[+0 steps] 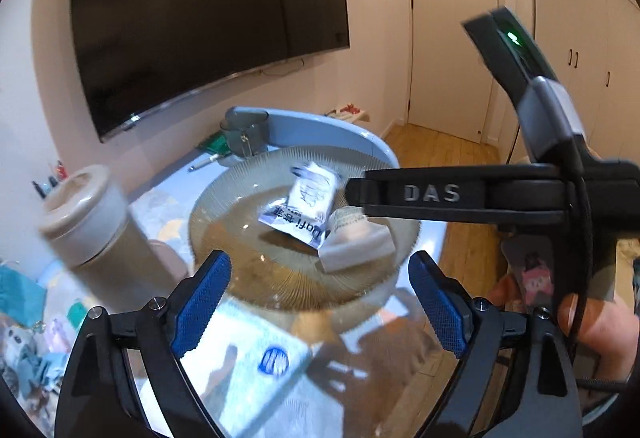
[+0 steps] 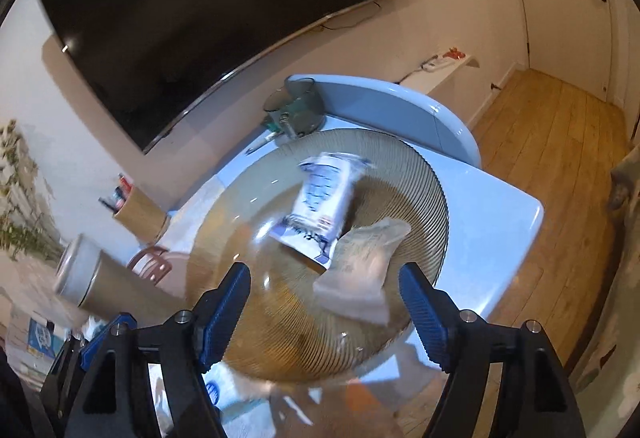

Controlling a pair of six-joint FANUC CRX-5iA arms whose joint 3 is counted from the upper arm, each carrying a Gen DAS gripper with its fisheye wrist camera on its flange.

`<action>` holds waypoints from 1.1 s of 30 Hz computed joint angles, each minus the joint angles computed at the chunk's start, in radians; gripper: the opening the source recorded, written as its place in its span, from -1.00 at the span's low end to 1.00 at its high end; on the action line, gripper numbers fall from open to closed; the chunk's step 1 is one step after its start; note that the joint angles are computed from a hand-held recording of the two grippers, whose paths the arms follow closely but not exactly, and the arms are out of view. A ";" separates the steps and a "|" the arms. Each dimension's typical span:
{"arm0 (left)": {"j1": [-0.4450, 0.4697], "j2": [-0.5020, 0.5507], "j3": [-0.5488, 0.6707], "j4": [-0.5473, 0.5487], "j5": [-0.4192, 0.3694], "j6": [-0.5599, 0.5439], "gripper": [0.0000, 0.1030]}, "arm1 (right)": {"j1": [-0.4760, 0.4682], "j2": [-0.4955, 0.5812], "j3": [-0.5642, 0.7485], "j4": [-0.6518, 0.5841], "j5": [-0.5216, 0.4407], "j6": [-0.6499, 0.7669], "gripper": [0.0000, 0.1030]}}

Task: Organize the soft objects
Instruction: 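Carry both packs to the glass bowl and open both tools to drop them, then move both tools back over the pile of items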

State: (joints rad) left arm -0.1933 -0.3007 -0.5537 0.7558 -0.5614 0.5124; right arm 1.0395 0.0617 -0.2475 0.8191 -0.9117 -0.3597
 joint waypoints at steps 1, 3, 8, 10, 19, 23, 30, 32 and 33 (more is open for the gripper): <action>0.008 -0.020 -0.013 0.005 -0.001 -0.006 0.75 | 0.020 0.004 0.015 0.006 -0.020 0.015 0.46; 0.054 -0.094 -0.053 0.020 -0.030 -0.016 0.75 | 0.063 0.007 0.032 0.040 -0.055 0.016 0.46; 0.216 -0.237 -0.117 0.074 -0.126 -0.048 0.75 | 0.153 0.049 0.096 0.141 -0.101 0.033 0.62; 0.306 -0.298 -0.139 0.065 -0.156 -0.051 0.75 | 0.188 0.099 0.166 0.166 -0.116 0.106 0.68; 0.829 -0.424 -0.235 0.099 -0.283 -0.170 0.92 | 0.257 0.392 0.501 0.150 -0.025 0.409 0.96; 0.967 -0.372 -0.245 0.079 -0.247 -0.188 0.92 | 0.250 0.505 0.650 0.025 0.027 0.539 0.97; 0.965 -0.185 -0.253 0.030 -0.040 -0.114 0.91 | 0.232 0.707 0.878 -0.121 0.059 0.708 0.97; 0.955 -0.127 -0.248 0.007 -0.007 -0.086 0.90 | 0.228 0.742 0.902 -0.129 0.078 0.731 0.97; 0.964 -0.103 -0.251 0.028 -0.009 -0.101 0.90 | 0.227 0.760 0.921 -0.133 0.072 0.748 0.97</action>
